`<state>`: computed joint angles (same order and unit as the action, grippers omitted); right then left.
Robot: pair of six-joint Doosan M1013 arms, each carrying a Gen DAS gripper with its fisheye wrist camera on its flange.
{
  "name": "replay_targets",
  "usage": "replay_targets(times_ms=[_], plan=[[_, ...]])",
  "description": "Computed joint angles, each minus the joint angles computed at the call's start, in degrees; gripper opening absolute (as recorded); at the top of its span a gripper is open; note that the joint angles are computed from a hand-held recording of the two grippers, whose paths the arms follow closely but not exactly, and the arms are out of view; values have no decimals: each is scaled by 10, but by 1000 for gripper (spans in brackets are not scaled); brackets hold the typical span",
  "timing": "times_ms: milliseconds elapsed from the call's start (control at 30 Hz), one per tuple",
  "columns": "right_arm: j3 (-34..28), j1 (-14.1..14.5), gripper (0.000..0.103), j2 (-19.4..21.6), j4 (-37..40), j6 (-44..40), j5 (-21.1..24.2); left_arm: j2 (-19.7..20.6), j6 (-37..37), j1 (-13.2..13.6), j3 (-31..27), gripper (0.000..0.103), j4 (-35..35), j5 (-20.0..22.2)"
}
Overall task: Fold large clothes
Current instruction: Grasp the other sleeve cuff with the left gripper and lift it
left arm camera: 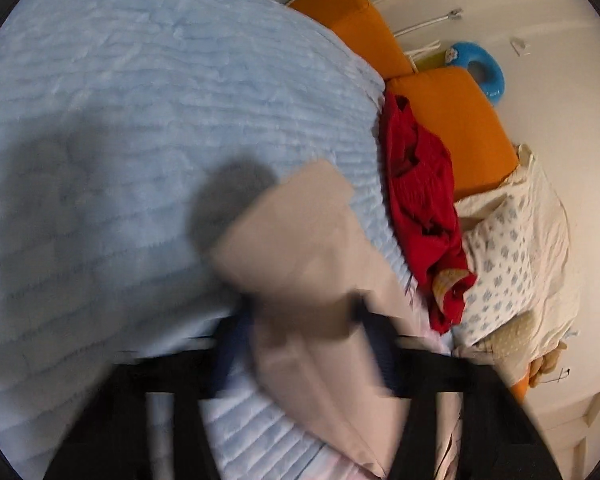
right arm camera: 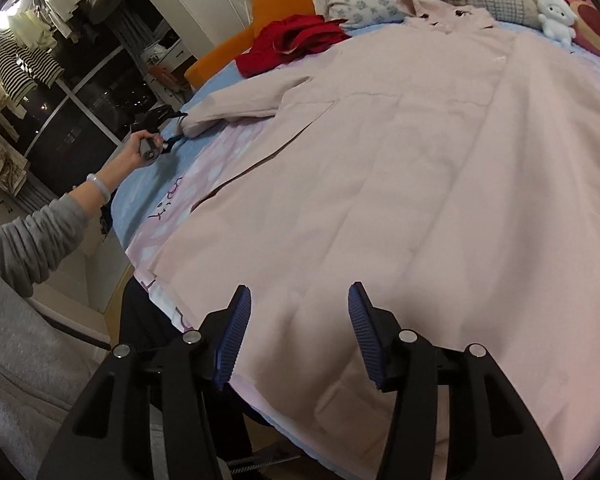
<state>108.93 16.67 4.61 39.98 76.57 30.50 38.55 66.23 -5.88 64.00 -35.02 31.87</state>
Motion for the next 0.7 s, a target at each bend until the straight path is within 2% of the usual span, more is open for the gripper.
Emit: replay_targets(times_ms=[67, 200, 267, 333, 400, 433, 533, 700], plan=[[2, -2, 52, 1, 20, -18, -1, 1, 5, -7, -15, 15, 40, -8], [8, -9, 52, 4, 60, -40, -8, -2, 94, -19, -56, 12, 33, 5], [9, -12, 52, 5, 71, -43, -6, -10, 175, -25, -73, 12, -15, 15], [13, -13, 52, 2, 84, -55, -8, -22, 294, -35, -86, 12, -79, 27], [20, -14, 52, -5, 108, -83, -11, -36, 389, -48, -95, 12, -103, 50], [21, -14, 52, -6, 110, -86, -15, -43, 426, -56, -103, 12, -115, 77], [26, -17, 52, -11, 127, -99, -22, -60, 477, -80, -113, 12, -142, 146], [39, -21, 52, -23, 195, -140, -45, -90, 580, -129, -97, 12, -149, 212]])
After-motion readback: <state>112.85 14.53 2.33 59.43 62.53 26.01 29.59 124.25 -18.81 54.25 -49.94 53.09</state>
